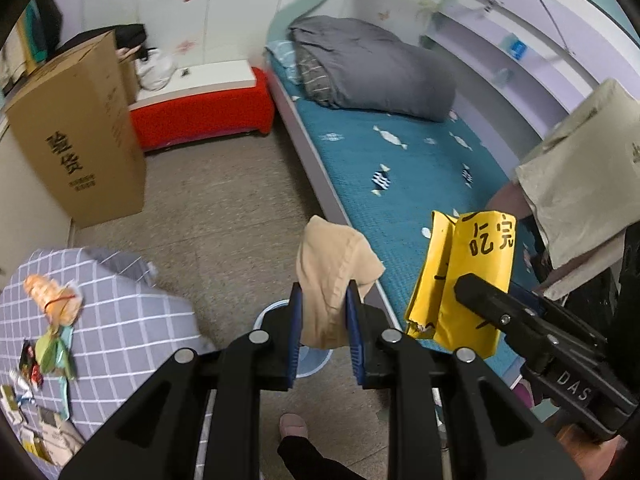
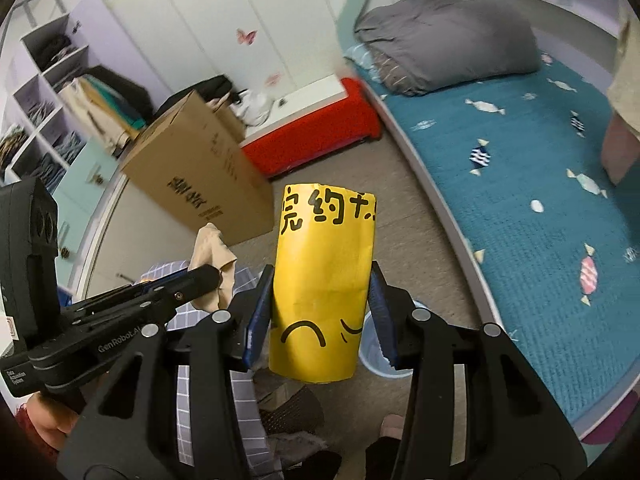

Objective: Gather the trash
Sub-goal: 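Carry both over the blue basin, open the left tool while the right tool releases the cup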

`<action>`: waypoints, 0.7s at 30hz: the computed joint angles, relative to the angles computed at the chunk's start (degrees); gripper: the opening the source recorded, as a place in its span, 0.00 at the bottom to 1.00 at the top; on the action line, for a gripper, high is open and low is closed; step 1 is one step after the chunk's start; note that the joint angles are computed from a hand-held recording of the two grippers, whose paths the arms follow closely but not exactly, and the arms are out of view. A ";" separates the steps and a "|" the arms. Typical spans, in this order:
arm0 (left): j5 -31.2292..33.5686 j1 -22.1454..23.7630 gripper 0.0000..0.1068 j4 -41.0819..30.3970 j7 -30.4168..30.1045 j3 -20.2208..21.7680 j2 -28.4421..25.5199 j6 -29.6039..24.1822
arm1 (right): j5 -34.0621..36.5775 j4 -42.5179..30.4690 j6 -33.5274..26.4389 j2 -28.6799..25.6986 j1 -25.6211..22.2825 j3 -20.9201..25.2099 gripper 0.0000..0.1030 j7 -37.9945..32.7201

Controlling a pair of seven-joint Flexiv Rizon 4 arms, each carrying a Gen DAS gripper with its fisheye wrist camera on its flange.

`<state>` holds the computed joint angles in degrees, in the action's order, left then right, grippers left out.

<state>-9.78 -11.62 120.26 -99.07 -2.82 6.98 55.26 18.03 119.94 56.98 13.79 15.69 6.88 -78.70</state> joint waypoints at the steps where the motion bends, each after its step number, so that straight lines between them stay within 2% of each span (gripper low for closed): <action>1: -0.18 -0.16 0.19 -0.44 0.16 -0.31 -0.54 0.12 | -0.04 0.20 0.21 0.18 -0.38 -0.32 0.44 -0.01; 4: -0.19 -0.65 0.24 -1.73 -0.09 -1.04 -1.99 0.55 | 0.00 0.60 0.61 0.50 -1.16 -1.09 0.44 -0.41; 6: -0.42 -0.94 0.43 -2.09 0.04 -1.09 -2.52 0.79 | 0.30 0.63 0.65 0.52 -1.49 -1.60 0.44 -0.87; 9: 2.16 -0.93 0.53 -2.99 -2.11 -1.41 -2.83 0.66 | 1.06 0.71 0.52 0.59 -1.83 -2.10 0.44 -1.48; 12: 2.97 -1.01 0.57 -3.13 -3.37 -1.24 -2.69 0.74 | 2.05 0.37 0.12 0.42 -1.81 -2.37 0.44 -2.22; 21: 7.21 -0.10 0.61 -3.32 -7.63 -1.04 -0.87 0.05 | 5.14 -0.75 -1.14 -0.10 -1.15 -2.49 0.45 -5.71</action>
